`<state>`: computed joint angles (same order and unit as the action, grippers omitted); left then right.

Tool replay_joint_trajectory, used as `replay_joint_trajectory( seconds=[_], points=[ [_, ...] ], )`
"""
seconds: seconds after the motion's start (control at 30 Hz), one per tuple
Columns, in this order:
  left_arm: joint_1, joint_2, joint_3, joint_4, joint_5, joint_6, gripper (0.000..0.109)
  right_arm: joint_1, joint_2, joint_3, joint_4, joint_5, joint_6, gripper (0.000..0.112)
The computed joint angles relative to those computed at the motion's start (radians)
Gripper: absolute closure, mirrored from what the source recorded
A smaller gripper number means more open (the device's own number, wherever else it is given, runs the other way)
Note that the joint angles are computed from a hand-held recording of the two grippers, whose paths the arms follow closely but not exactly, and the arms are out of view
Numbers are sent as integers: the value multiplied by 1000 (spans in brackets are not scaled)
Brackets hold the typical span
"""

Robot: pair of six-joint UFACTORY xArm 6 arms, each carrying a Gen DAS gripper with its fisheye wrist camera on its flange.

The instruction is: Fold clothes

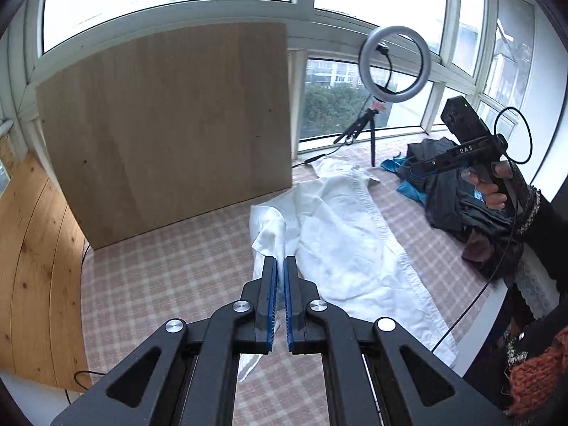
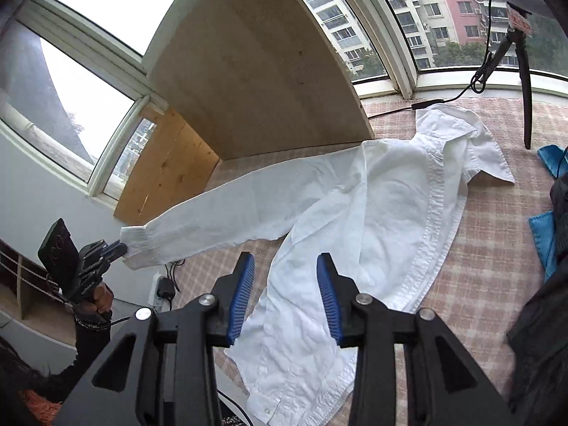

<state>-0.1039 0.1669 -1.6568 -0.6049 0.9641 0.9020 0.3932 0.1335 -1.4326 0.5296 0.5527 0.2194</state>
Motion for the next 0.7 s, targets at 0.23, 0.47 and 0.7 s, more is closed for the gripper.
replay_joint_trajectory(
  seconds=[0.23, 0.47, 0.7],
  points=[
    [-282, -312, 467, 178, -105, -142, 105, 0, -236, 278, 144, 15, -235, 63],
    [-498, -304, 747, 369, -154, -441, 96, -34, -76, 225, 145, 138, -322, 63],
    [-372, -509, 961, 291, -210, -653, 77, 38, 190, -36, 0, 245, -326, 63]
  ],
)
